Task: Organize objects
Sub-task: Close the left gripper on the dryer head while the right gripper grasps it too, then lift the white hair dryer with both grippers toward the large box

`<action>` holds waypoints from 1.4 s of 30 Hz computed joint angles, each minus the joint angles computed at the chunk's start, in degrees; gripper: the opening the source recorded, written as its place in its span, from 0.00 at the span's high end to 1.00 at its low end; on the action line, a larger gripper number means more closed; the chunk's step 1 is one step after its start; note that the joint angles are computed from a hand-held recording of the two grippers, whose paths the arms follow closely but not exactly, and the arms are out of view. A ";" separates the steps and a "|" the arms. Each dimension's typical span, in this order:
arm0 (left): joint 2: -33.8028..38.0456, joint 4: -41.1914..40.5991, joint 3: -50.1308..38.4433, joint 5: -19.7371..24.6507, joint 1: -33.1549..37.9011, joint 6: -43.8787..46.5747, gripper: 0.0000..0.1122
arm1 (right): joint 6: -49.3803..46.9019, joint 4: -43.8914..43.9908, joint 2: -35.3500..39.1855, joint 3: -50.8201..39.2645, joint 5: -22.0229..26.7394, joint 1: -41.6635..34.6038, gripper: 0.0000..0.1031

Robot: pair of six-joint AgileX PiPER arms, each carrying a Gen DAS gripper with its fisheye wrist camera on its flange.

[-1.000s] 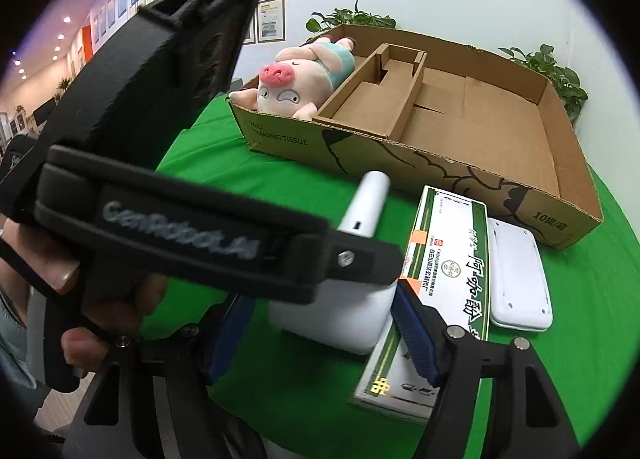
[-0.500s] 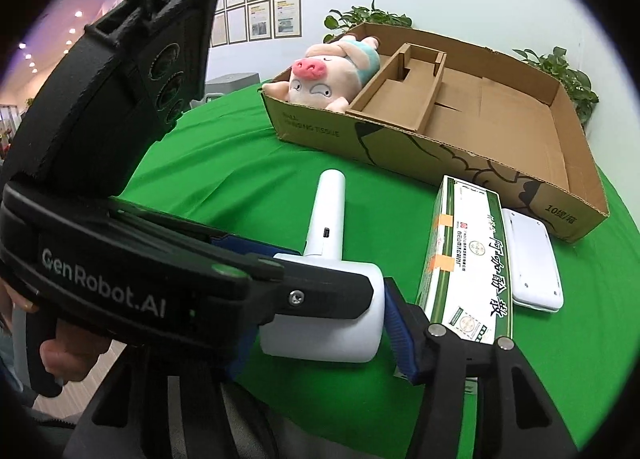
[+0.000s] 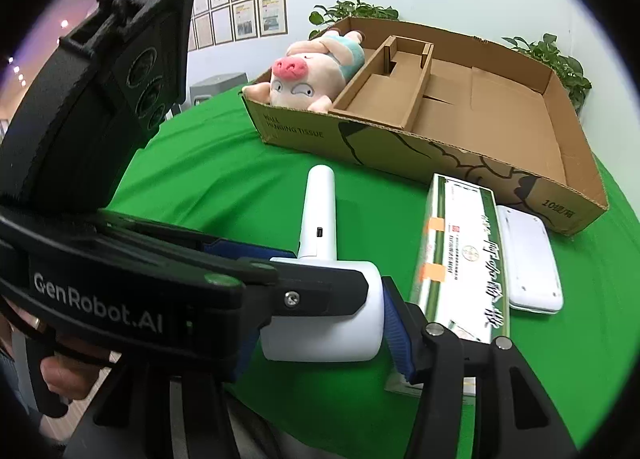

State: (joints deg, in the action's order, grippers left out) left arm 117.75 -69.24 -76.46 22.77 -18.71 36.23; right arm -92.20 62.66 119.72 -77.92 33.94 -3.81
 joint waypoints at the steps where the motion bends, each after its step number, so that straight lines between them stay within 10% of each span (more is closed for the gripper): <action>1: -0.11 0.38 0.03 0.17 -0.04 -0.22 0.49 | 0.17 -0.66 -0.09 -0.04 -0.10 -0.06 0.48; 19: -2.10 7.64 -1.73 -0.92 -0.97 -6.96 0.54 | 0.25 3.54 -1.35 0.11 1.18 -1.20 0.48; 23: -2.60 6.19 -6.31 3.16 -0.11 -3.73 1.00 | 1.71 4.61 -1.58 -1.79 1.68 -1.77 0.48; 26: -1.73 17.30 -10.90 4.13 -1.29 -11.37 0.98 | 2.23 5.08 -1.08 -3.53 8.17 -1.95 0.48; 34: -5.62 30.51 -3.76 1.06 4.68 -30.14 0.97 | 9.68 -0.65 3.64 -9.72 4.78 -2.02 0.48; 37: -3.98 19.46 -2.94 4.94 5.99 -20.24 0.77 | 9.22 -0.10 3.76 -9.80 5.06 -1.78 0.48; 39: -3.03 8.96 -1.56 6.71 6.52 -11.75 0.39 | 10.09 -0.42 3.92 -10.03 5.46 -1.59 0.48; 42: -0.26 -6.56 -0.70 12.84 8.44 -0.82 0.34 | 14.34 -2.32 4.93 -11.89 8.63 -2.56 0.48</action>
